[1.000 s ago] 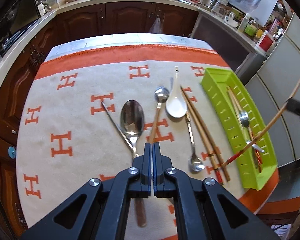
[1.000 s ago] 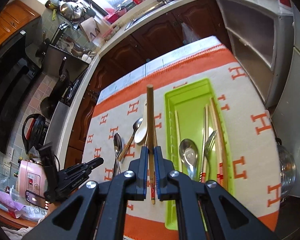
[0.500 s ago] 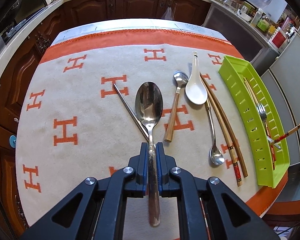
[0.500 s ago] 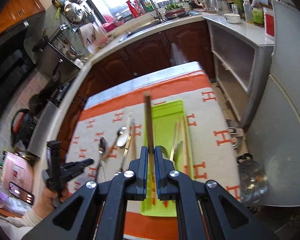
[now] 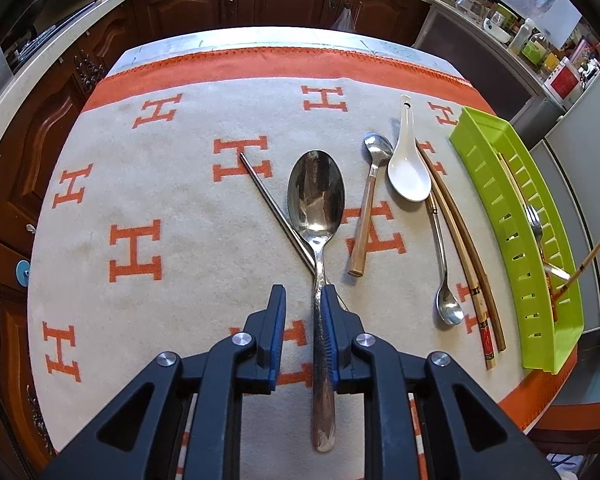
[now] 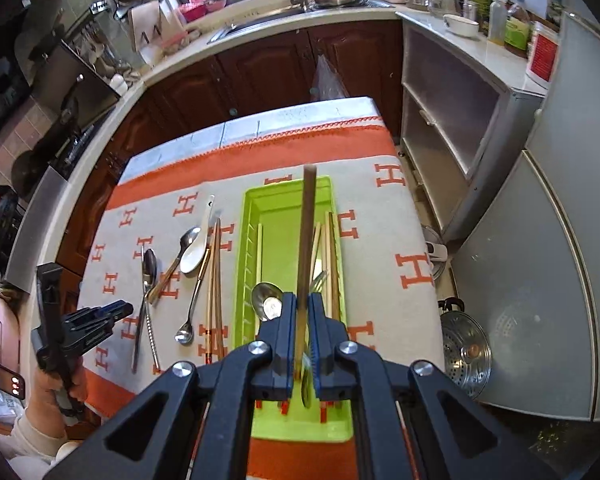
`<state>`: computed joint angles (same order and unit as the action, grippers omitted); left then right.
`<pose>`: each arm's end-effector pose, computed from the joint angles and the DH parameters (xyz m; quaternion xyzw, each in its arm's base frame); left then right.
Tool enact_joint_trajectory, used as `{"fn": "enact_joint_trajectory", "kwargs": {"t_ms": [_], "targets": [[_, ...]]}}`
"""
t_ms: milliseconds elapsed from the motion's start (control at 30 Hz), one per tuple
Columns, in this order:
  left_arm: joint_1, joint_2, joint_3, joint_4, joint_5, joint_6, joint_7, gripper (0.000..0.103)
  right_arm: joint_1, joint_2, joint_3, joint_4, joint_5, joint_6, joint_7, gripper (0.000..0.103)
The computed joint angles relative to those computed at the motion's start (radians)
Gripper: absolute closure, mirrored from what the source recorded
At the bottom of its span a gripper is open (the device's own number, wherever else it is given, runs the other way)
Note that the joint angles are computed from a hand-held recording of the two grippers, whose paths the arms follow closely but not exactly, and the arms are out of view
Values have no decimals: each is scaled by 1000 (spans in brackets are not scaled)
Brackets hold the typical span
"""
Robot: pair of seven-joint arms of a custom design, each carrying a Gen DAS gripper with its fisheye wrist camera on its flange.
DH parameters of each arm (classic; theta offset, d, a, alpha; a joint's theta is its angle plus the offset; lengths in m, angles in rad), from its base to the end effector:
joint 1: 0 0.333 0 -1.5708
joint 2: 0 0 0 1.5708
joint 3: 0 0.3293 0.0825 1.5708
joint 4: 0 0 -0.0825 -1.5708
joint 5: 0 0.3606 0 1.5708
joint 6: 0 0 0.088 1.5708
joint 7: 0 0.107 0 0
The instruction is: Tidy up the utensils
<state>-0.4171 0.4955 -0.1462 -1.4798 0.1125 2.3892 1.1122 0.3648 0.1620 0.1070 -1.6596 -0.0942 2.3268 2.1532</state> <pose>0.6171 -0.3636 0.4577 -0.6421 0.7377 -0.1966 0.0699 0.5669 0.2815 0.5846 -0.6600 0.7076 -0.0959 0.2335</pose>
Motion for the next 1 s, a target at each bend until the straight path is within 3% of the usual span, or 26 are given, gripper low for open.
{"fn": "enact_joint_trajectory", "kwargs": {"t_ms": [233, 300, 367, 467, 633, 800, 1000], "targets": [[0, 5, 9, 14, 8, 5, -20, 83, 23, 265, 6, 318, 12, -159, -77, 97], [1, 7, 11, 19, 9, 7, -27, 79, 28, 326, 4, 391, 25, -209, -84, 97], [2, 6, 14, 21, 13, 15, -31, 68, 29, 377, 2, 449, 47, -256, -78, 97], [-4, 7, 24, 22, 37, 42, -40, 60, 33, 395, -3, 452, 60, -271, -63, 97], [15, 27, 4, 25, 24, 125, 31, 59, 19, 369, 9, 377, 104, -217, -64, 96], [38, 98, -23, 131, -60, 75, 126, 52, 0, 310, 26, 255, 157, -88, -62, 96], [2, 183, 25, 261, -14, 9, 172, 51, -14, 264, 47, 149, 214, 27, -83, 96]]}}
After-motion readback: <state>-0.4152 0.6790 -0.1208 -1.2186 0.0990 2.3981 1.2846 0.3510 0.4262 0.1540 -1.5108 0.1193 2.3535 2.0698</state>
